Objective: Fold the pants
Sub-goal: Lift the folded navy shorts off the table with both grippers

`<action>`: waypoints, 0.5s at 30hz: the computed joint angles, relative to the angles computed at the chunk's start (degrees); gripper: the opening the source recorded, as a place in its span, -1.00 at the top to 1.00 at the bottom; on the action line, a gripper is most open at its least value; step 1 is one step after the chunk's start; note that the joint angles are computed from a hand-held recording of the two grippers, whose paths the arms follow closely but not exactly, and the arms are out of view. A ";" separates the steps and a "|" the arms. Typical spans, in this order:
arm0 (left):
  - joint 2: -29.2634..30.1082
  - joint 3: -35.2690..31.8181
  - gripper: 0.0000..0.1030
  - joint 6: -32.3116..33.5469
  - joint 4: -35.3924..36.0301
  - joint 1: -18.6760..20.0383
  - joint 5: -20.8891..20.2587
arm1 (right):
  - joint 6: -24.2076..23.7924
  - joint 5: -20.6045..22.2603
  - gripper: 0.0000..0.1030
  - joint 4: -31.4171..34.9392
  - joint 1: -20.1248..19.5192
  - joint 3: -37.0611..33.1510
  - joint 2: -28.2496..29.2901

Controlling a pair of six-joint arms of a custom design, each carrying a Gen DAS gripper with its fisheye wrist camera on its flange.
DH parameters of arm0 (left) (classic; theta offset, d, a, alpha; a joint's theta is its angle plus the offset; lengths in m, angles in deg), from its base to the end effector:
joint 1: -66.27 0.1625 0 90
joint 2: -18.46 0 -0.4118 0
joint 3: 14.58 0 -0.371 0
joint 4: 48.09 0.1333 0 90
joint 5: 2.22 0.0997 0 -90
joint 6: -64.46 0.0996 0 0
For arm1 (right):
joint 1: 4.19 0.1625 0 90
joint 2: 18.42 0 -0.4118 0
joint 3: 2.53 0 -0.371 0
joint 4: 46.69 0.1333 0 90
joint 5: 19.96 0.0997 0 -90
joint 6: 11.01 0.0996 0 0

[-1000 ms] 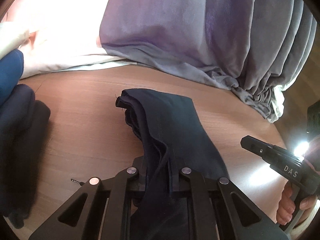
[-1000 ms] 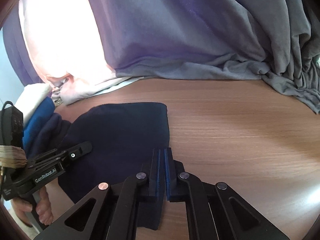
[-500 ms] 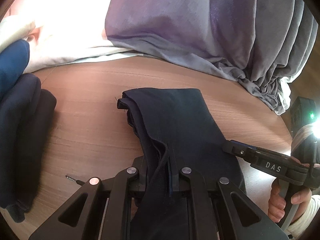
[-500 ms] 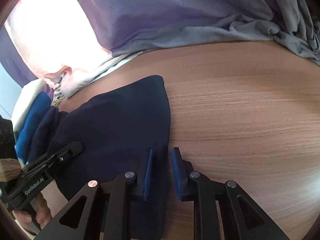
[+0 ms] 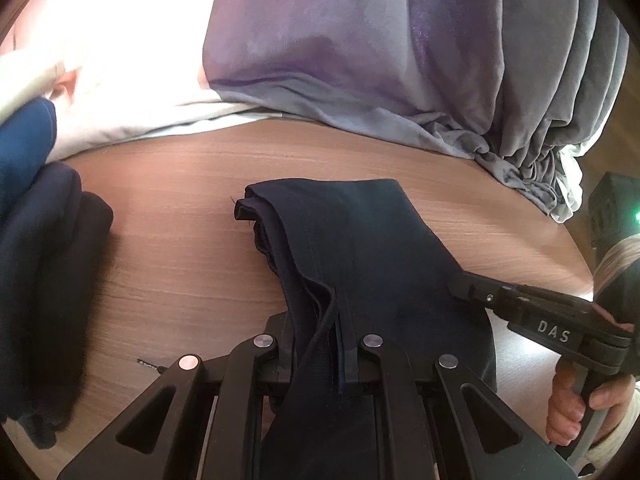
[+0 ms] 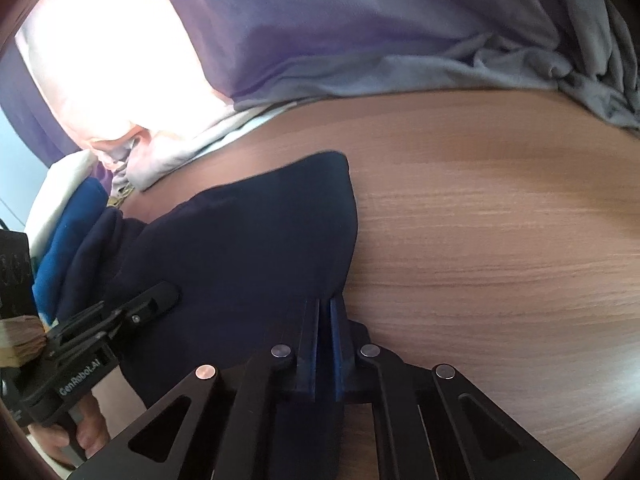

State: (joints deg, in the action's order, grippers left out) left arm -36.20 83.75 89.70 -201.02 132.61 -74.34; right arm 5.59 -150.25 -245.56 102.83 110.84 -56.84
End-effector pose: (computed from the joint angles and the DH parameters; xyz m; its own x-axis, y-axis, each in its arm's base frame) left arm -0.1035 -0.6446 0.1856 -0.6637 0.6303 -0.4028 0.7317 0.6588 -0.1748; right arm 0.2251 -0.5001 0.0527 -0.8696 0.3434 0.3548 0.0058 0.7256 -0.6881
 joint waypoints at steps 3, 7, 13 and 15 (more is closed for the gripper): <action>-1.33 1.48 0.74 0.37 -1.30 -0.71 0.04 | -0.48 -0.90 0.88 -0.57 1.12 0.28 -0.62; -3.47 3.72 0.74 0.71 -3.16 -1.83 0.23 | -0.88 -1.89 0.88 -1.55 2.78 1.10 -1.61; -8.11 7.52 0.74 0.81 -6.08 -4.09 1.27 | -2.99 -3.25 0.88 -3.61 6.11 1.76 -2.66; -10.08 8.80 0.74 0.84 -6.95 -5.02 1.62 | -4.38 -3.89 0.88 -4.62 7.75 1.81 -3.00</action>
State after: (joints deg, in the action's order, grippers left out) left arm -46.28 92.55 90.54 -207.96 127.59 -72.72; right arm 1.21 -154.13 -250.18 110.58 112.65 -59.84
